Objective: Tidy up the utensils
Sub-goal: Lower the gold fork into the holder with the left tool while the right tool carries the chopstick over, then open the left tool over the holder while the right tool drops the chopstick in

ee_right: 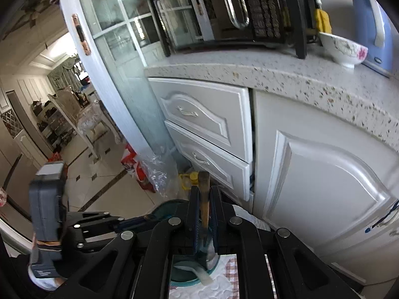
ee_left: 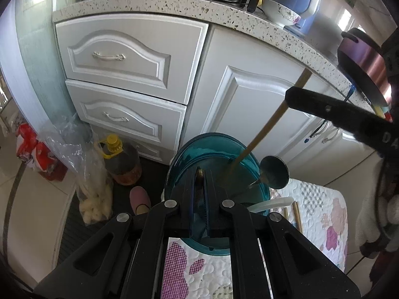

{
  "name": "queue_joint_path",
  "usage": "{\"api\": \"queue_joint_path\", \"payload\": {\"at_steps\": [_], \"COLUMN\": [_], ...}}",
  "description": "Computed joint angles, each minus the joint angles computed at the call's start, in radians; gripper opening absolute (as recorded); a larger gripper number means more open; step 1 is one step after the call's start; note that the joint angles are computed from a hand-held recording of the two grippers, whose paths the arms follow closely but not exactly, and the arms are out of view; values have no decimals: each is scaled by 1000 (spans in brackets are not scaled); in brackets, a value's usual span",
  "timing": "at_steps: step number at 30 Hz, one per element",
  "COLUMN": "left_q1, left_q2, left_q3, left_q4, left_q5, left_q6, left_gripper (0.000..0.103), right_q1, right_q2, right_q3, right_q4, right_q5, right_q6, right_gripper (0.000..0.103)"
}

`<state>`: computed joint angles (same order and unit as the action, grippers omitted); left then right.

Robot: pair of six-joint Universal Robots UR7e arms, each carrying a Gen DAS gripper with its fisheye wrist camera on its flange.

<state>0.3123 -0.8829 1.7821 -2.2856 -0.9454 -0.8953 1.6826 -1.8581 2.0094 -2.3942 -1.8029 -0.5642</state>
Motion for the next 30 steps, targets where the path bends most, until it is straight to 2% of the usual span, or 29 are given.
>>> {"api": "queue_joint_path", "payload": {"at_steps": [3, 4, 6, 7, 8, 13, 25, 30], "left_q1": [1, 1, -3, -6, -9, -32, -122, -159], "left_q2": [1, 0, 0, -1, -2, -15, -15, 14], "left_q3": [0, 2, 2, 1, 0, 4, 8, -7], "left_q4": [-7, -14, -15, -11, -9, 23, 71, 63], "left_q5": [-8, -11, -13, -12, -11, 0, 19, 12], "left_q6": [-2, -5, -10, -16, -20, -56, -119, -117], "left_gripper": [6, 8, 14, 22, 27, 34, 35, 35], "right_q1": [-16, -20, -25, -31, -36, -61, -124, -157], "right_q2": [-7, -13, -30, -42, -49, -102, -289, -375], "right_q3": [6, 8, 14, 16, 18, 30, 103, 151], "right_q4": [1, 4, 14, 21, 26, 51, 114, 104], "right_q5": [-2, 0, 5, 10, 15, 31, 80, 65], "right_q6": [-4, -6, -10, -10, -9, 0, -17, -45], "right_gripper": [8, 11, 26, 33, 33, 33, 36, 38]}}
